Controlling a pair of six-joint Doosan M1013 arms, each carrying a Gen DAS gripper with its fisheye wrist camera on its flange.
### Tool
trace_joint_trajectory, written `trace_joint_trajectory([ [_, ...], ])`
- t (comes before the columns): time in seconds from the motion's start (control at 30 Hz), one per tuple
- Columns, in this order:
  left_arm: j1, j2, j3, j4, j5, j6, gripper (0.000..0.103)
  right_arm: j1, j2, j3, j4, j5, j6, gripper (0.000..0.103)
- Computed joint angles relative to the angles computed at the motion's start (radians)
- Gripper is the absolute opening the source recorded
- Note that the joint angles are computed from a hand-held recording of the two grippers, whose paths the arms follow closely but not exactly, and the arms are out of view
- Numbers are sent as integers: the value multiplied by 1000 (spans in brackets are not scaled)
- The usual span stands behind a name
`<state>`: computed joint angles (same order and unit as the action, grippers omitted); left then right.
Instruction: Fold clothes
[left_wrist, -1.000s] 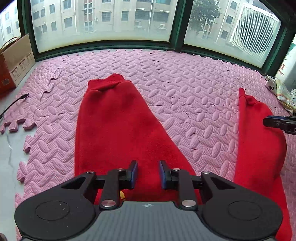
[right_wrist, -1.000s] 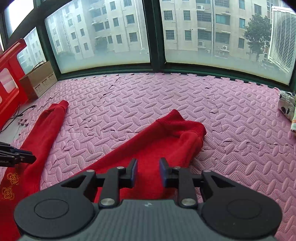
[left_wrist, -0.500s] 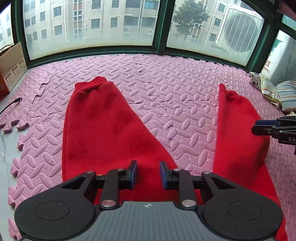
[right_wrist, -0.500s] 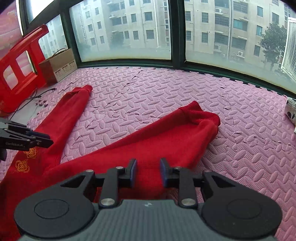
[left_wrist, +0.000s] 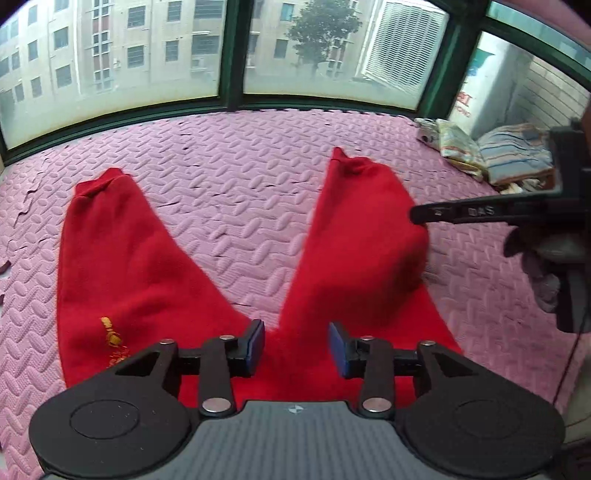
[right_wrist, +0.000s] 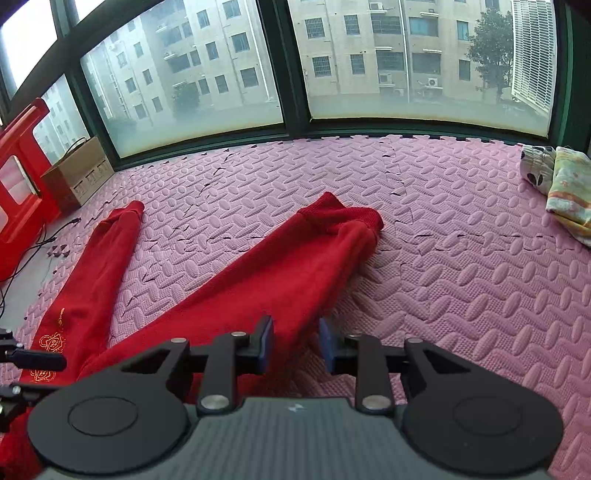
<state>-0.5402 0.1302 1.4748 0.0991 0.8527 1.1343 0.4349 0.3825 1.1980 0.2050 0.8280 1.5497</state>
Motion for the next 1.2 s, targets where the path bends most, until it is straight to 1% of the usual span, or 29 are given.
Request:
trace_joint_trajectory([
  [0.13, -51, -3, 2, -105, -25, 138, 51, 2, -3, 4, -7, -5, 2, 27],
  [0.2, -68, 0, 5, -168, -34, 212, 51, 1, -4, 5, -19, -9, 11, 31],
  [0.33, -116, 13, 5, -130, -25, 269, 50, -5, -3, 3, -27, -6, 20, 33],
  [0.4, -130, 25, 2, -108, -12, 286, 50, -9, -2, 3, -31, -5, 27, 33],
  [0.5, -151, 43, -4, -33, 12, 288, 48, -14, -2, 4, -52, -10, 53, 33],
  [0.53, -153, 45, -1, -21, 10, 285, 45, -15, -1, 3, -58, -11, 61, 33],
  [0.6, -155, 48, 1, -2, 10, 272, 30, -19, 1, 2, -62, -11, 73, 33],
  [0.63, -149, 46, 2, -19, 9, 281, 17, -21, 2, 1, -62, -11, 77, 33],
  [0.67, -142, 44, 4, -40, 7, 293, 15, -23, 3, 0, -60, -13, 80, 33],
  [0.77, -97, 19, 24, -206, -36, 390, 13, -26, 7, -4, -66, -22, 93, 33],
  [0.8, -88, 12, 30, -238, -48, 413, 13, -29, 12, -11, -68, -28, 102, 33],
  [0.87, -82, 5, 39, -267, -60, 454, 14, -31, 23, -24, -75, -34, 121, 33],
  [1.07, -85, 14, 39, -294, -45, 493, 14, -38, 76, -82, -41, -29, 170, 32],
  [1.2, -78, 11, 44, -322, -40, 520, 14, -38, 123, -139, -62, -2, 202, 32],
])
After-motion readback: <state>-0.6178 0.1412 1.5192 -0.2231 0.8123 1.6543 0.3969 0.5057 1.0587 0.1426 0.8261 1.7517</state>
